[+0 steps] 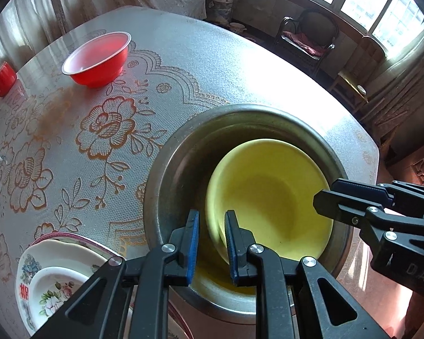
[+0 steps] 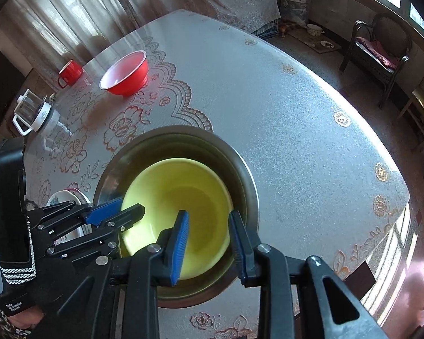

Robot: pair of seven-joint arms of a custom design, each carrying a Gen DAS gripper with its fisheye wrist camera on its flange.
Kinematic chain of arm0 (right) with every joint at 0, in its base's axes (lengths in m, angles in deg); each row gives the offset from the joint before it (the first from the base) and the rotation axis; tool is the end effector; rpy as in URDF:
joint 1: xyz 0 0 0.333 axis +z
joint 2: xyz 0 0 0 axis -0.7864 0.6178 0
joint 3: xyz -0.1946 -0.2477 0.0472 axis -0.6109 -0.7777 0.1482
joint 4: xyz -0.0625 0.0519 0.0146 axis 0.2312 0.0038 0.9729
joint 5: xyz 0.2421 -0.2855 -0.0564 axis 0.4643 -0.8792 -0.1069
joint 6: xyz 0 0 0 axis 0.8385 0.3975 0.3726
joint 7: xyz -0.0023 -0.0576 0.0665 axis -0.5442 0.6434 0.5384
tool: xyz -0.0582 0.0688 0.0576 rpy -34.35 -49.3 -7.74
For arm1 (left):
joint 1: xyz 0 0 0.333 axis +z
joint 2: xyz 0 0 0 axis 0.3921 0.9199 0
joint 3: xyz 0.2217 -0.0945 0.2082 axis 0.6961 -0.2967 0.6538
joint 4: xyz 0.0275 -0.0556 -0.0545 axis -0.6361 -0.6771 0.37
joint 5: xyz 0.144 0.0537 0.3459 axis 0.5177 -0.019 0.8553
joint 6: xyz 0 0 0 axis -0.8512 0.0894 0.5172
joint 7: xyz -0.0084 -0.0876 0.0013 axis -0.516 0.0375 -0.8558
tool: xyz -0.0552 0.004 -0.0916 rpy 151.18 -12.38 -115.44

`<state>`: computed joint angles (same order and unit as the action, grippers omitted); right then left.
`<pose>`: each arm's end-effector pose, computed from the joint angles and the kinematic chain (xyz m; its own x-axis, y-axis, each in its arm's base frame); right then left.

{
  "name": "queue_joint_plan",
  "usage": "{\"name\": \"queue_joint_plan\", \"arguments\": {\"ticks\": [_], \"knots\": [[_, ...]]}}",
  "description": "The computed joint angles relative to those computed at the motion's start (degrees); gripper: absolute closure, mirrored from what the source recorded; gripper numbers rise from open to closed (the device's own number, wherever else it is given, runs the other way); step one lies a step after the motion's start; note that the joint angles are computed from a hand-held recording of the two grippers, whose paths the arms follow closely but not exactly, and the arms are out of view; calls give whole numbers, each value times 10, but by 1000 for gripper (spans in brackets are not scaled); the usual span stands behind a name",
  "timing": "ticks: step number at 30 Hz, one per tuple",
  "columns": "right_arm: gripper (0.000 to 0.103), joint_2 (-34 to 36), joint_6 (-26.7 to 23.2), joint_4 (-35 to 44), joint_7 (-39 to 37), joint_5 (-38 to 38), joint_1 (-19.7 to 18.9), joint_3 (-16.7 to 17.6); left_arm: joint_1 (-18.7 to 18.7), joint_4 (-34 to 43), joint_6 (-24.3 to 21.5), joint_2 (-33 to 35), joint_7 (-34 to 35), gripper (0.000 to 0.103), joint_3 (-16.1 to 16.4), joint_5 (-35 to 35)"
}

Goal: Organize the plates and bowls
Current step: 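Lower the yellow bowl into the steel bowl and open the right tool, then move the right tool to the rim of the red-and-white plastic bowl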

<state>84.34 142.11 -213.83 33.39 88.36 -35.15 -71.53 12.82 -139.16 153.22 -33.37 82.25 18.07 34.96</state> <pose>0.4421 0.1636 0.2990 0.0117 -0.9667 -0.2556 -0.9485 0.0702 -0.3088 0.5737 -0.2128 0.3581 -0.4461 -0.8860 0.1262 -0.8538 0.3791 -0.3567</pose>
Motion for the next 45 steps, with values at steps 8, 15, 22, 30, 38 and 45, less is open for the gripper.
{"name": "queue_joint_plan", "arguments": {"ticks": [8, 15, 22, 30, 38, 45], "knots": [[74, 1, -2, -1, -27, 38, 7, 7, 17, -19, 9, -26, 24, 72, -8, -46], [74, 22, -14, 18, -33, 31, 3, 15, 24, -20, 25, -39, 37, 63, -5, -79], [74, 59, -28, 54, -9, -22, 0, 26, 25, 2, 48, -21, -33, 60, 22, -38], [75, 102, -58, 107, -10, -53, -27, 63, 42, 36, 43, 1, -97, 50, 38, -6], [75, 63, -95, 125, -129, 36, -56, 70, 38, 112, 31, 51, -161, 36, 63, 50], [74, 100, -105, 207, -104, -29, -34, 7, 33, 222, -48, 119, -225, 28, 76, 89]]}}
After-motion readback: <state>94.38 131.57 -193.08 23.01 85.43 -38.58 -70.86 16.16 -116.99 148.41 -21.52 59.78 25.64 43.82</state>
